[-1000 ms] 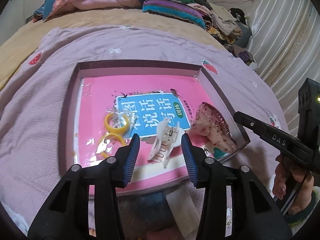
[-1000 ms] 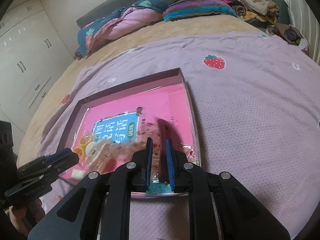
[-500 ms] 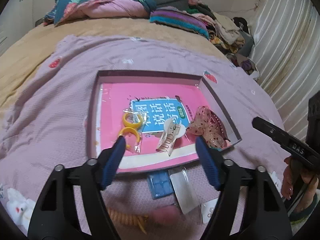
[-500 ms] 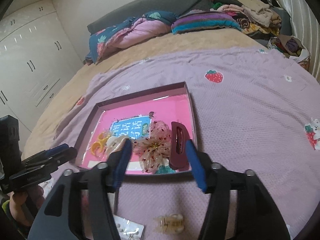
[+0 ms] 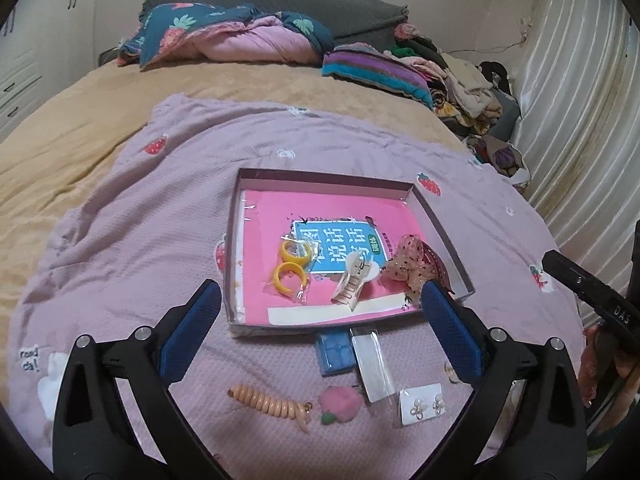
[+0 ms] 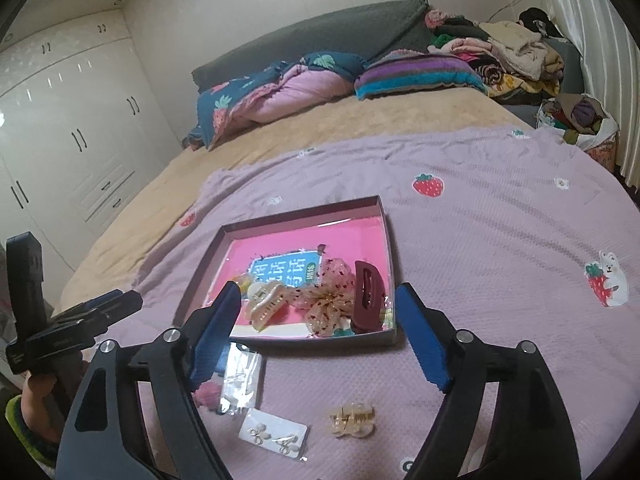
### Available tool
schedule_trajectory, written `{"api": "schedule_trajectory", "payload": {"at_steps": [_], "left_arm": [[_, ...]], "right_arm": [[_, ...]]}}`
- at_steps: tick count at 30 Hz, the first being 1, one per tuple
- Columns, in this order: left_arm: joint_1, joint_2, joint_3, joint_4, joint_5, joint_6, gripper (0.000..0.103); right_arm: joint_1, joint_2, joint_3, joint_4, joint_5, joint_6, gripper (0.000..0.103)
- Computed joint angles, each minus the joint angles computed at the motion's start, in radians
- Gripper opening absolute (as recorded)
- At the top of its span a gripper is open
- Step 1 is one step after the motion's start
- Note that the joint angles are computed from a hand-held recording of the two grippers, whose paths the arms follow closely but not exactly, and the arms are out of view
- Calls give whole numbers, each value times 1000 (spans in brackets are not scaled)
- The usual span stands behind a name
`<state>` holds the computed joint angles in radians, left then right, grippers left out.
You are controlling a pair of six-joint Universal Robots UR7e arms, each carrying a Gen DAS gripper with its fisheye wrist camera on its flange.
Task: Organize jewelry
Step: 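Open both tools to drop the claws in the box and withdraw, then move both tools toward the pearl earrings and earring card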
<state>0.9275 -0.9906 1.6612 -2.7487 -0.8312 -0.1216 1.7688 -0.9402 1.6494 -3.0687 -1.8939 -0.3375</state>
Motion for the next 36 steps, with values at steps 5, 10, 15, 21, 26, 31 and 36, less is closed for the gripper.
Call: {"api": "schedule_trajectory", "payload": {"at_steps": [5, 10, 15, 21, 26, 31, 36], "left_arm": [[-16, -27, 36, -13, 18, 2, 94], [-31, -46, 68, -22, 34, 6, 94], [-38, -67, 102, -26, 45, -8, 94], [-44, -89, 135, 12, 76, -48, 94], [-38, -107, 159, 29, 68, -74, 94], [-45, -121, 189, 40, 93, -83, 94], [-40, -137, 209, 45, 89, -105, 94]], "right_arm": [[12, -23, 28, -14, 10, -13, 80], [25, -39, 59, -31, 13, -26, 81], [34, -53, 87, -34, 14, -33, 81], [40, -61, 124, -39, 10, -46, 81], [45, -59, 146, -36, 3, -59, 81], [47, -57, 163, -30, -1, -62, 81], [45, -50, 178, -21, -7, -69, 81]]}}
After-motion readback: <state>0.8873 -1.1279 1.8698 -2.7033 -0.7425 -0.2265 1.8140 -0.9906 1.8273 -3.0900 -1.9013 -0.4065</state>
